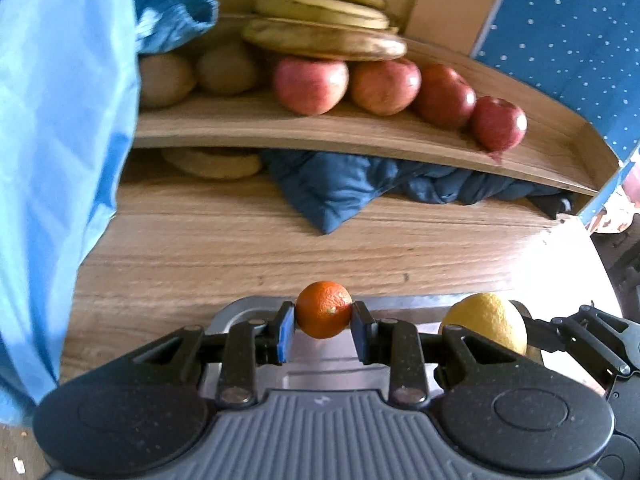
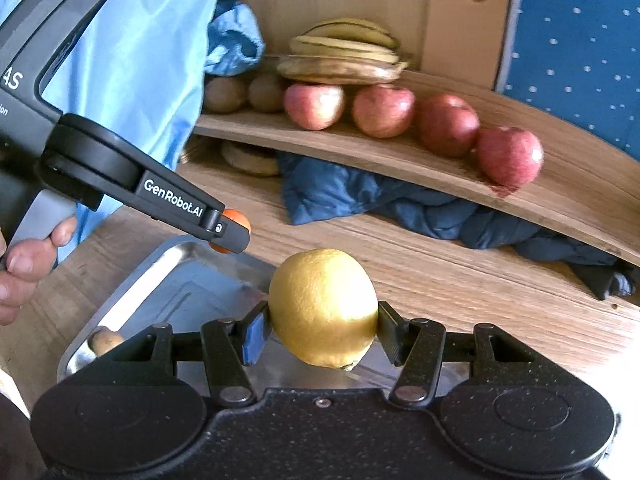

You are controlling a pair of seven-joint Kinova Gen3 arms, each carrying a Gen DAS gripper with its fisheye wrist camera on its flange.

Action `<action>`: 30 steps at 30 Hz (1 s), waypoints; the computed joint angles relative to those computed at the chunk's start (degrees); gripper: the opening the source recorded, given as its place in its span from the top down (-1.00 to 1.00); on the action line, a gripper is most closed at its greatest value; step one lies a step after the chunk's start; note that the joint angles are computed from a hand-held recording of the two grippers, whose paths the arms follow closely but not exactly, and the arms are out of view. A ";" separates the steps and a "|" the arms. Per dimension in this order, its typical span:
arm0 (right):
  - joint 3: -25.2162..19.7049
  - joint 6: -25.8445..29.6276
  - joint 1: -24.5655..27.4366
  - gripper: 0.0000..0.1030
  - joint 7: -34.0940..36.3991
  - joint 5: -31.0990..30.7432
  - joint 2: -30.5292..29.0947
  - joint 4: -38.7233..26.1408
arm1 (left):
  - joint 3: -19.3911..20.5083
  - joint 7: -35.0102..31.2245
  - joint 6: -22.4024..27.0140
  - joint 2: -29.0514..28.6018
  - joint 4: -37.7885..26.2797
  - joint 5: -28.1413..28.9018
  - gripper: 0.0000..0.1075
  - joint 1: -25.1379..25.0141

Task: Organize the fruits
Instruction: 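Carry the tangerine and lemon back over the steel tray and lower them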

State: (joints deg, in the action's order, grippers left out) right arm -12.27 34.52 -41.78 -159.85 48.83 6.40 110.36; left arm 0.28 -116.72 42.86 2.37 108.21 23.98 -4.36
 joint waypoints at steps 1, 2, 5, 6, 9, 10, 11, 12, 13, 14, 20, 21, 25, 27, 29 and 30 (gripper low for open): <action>-0.16 -0.31 -0.01 -0.12 0.52 -0.19 0.23 -0.13 | -0.22 0.11 0.02 -0.15 0.23 -0.20 0.39 -0.19; -0.21 -0.65 -0.01 -0.12 1.07 -0.48 0.42 -0.24 | -0.44 0.22 0.09 -0.29 0.44 -0.40 0.39 -0.39; -0.18 -1.66 -0.20 -0.11 2.96 -1.49 0.97 -0.65 | -0.95 0.38 0.28 -0.59 1.06 -0.90 0.39 -0.95; -0.14 -1.96 -0.32 -0.11 3.62 -1.87 1.21 -0.85 | -1.10 0.42 0.30 -0.66 1.28 -1.04 0.39 -1.13; 0.20 -2.70 -0.74 -0.12 5.24 -2.91 1.76 -1.26 | -1.43 0.48 0.42 -0.82 1.76 -1.36 0.39 -1.60; 0.32 -3.00 -0.89 -0.12 5.77 -3.25 1.95 -1.37 | -1.52 0.48 0.51 -0.89 1.89 -1.45 0.39 -1.75; 0.44 -3.26 -1.05 -0.12 6.27 -3.62 2.15 -1.50 | -1.62 0.35 0.61 -0.98 2.05 -1.48 0.39 -1.91; 0.58 -3.44 -1.25 -0.12 6.62 -3.93 2.30 -1.60 | -1.68 0.30 0.71 -1.10 2.20 -1.57 0.39 -2.01; 0.68 -3.73 -1.39 -0.12 7.17 -4.35 2.49 -1.70 | -1.74 0.23 0.80 -1.17 2.35 -1.64 0.39 -2.09; 0.78 -4.01 -1.52 -0.12 7.76 -4.81 2.69 -1.82 | -1.76 0.24 0.84 -1.21 2.49 -1.72 0.39 -2.14; 1.44 -4.72 -2.65 -0.12 10.65 -7.19 3.54 -2.73 | -1.91 0.50 0.91 -1.44 3.04 -2.23 0.39 -2.31; 1.60 -4.78 -2.89 -0.11 10.83 -7.34 3.66 -2.85 | -1.92 0.67 0.85 -1.46 3.09 -2.38 0.39 -2.31; 1.99 -5.13 -3.26 -0.11 12.24 -8.58 3.97 -3.17 | -2.03 0.95 0.93 -1.67 3.27 -2.70 0.39 -2.40; 2.19 -5.25 -3.41 -0.12 12.74 -9.12 4.10 -3.28 | -2.07 1.06 0.95 -1.77 3.44 -2.85 0.39 -2.42; 2.37 -5.38 -3.57 -0.12 13.11 -9.48 4.18 -3.31 | -2.09 1.22 1.04 -1.81 3.47 -3.00 0.39 -2.41; 2.46 -5.46 -3.58 -0.12 13.33 -9.68 4.25 -3.36 | -2.08 1.34 1.08 -1.84 3.48 -3.10 0.39 -2.39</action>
